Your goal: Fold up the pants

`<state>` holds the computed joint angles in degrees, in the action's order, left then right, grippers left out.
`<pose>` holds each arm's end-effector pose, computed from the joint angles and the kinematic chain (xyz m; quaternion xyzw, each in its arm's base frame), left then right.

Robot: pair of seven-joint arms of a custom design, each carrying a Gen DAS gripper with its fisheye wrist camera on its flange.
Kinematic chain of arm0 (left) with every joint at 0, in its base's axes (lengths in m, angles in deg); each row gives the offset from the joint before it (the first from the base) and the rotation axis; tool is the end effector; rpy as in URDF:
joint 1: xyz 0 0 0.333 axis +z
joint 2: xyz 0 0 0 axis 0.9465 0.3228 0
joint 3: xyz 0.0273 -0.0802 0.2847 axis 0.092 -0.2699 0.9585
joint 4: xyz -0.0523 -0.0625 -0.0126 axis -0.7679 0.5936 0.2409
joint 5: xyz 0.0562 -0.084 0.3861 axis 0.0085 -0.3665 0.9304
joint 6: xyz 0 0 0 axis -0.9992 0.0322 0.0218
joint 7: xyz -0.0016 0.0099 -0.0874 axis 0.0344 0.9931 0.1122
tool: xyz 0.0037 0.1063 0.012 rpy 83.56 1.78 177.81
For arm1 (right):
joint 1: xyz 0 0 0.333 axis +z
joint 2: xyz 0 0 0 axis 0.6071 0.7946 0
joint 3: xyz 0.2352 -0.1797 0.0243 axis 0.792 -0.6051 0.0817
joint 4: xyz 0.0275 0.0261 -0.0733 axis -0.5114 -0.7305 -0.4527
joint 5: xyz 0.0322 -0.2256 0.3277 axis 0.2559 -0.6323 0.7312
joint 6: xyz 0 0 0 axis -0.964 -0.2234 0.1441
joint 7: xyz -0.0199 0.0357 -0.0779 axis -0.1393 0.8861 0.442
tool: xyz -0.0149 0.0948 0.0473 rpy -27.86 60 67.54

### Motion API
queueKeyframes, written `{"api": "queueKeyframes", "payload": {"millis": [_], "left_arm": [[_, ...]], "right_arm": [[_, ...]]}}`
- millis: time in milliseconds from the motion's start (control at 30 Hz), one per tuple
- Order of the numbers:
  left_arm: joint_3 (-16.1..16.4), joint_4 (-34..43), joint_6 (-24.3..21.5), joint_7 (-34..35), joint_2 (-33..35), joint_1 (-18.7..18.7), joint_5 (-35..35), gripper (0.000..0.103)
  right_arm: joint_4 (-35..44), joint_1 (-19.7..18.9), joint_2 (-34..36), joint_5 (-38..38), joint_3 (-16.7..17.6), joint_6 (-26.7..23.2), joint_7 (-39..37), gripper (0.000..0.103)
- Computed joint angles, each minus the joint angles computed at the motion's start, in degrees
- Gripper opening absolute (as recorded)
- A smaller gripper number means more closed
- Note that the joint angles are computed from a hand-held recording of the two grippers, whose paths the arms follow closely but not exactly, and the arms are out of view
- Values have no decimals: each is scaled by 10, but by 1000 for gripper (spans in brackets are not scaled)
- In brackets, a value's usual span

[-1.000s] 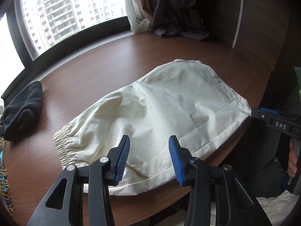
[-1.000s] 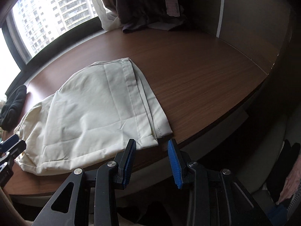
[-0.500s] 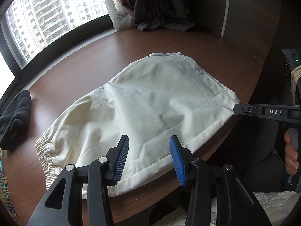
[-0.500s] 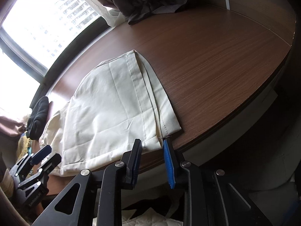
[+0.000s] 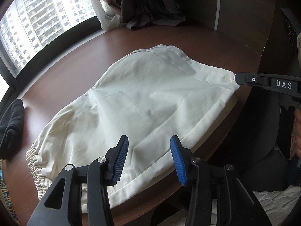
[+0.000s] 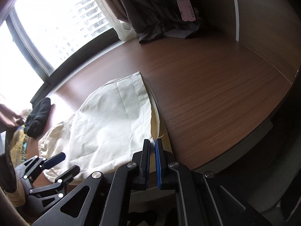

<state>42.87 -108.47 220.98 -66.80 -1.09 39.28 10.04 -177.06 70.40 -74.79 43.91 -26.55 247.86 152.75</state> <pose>0.4188 -0.4511 0.3219 -0.6031 0.7504 -0.1800 0.2017 0.4869 0.3374 0.3407 -0.6983 0.6455 -0.0827 0.2981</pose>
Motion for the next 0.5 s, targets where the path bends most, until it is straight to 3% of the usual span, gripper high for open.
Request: {"api": "queueKeyframes", "payload": {"millis": [167, 500], "left_arm": [[-1, -4, 12, 18, 7, 10, -24, 46], [8, -3, 45, 62, 26, 23, -69, 54]], "right_arm": [[4, 28, 1, -82, -38, -27, 66, 7], [18, 8, 14, -137, -18, -81, 109, 6]]}}
